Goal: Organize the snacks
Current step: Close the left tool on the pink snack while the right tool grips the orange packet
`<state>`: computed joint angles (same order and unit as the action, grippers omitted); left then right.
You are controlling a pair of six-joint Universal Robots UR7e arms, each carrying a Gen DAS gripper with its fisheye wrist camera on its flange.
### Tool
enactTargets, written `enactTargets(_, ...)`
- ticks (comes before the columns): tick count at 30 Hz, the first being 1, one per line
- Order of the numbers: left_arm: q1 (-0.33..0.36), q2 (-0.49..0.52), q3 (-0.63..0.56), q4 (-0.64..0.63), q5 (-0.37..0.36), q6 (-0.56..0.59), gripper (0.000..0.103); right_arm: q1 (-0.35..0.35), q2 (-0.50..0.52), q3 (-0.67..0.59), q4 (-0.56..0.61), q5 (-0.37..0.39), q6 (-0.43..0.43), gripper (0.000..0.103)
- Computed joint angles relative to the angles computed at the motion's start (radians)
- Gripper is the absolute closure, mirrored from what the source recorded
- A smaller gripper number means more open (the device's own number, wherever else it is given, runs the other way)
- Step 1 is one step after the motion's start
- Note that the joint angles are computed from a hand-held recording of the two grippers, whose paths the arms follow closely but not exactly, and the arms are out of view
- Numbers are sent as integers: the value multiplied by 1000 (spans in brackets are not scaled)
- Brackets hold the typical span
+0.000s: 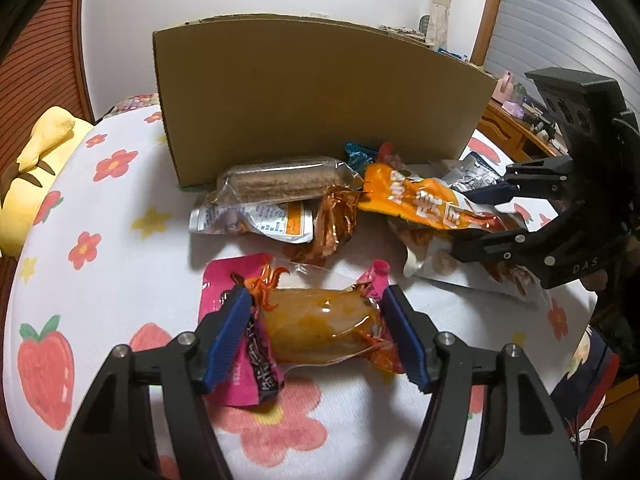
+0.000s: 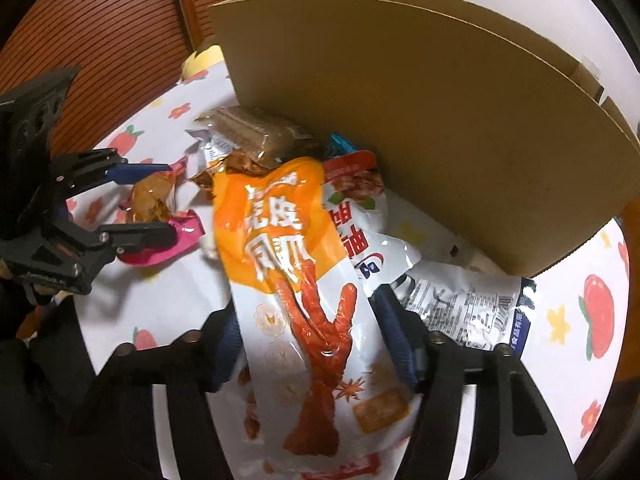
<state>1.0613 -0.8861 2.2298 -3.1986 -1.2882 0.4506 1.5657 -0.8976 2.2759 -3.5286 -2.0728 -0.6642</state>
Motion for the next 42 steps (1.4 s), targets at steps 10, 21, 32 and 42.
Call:
enactTargets(10, 7, -8, 9, -12, -3, 11, 34, 14, 5, 37, -89, -9, -27, 54)
enactTargets(21, 5, 5, -6, 3, 5, 4, 32, 37, -12, 72, -175, 4, -21, 56)
enactTargets(32, 10, -23, 39, -50, 5, 12, 42, 32, -12, 79, -194, 8, -8, 55)
enactTargets(42, 1, -71, 56, -80, -22, 7, 41, 45, -27, 88, -221, 8, -5, 55)
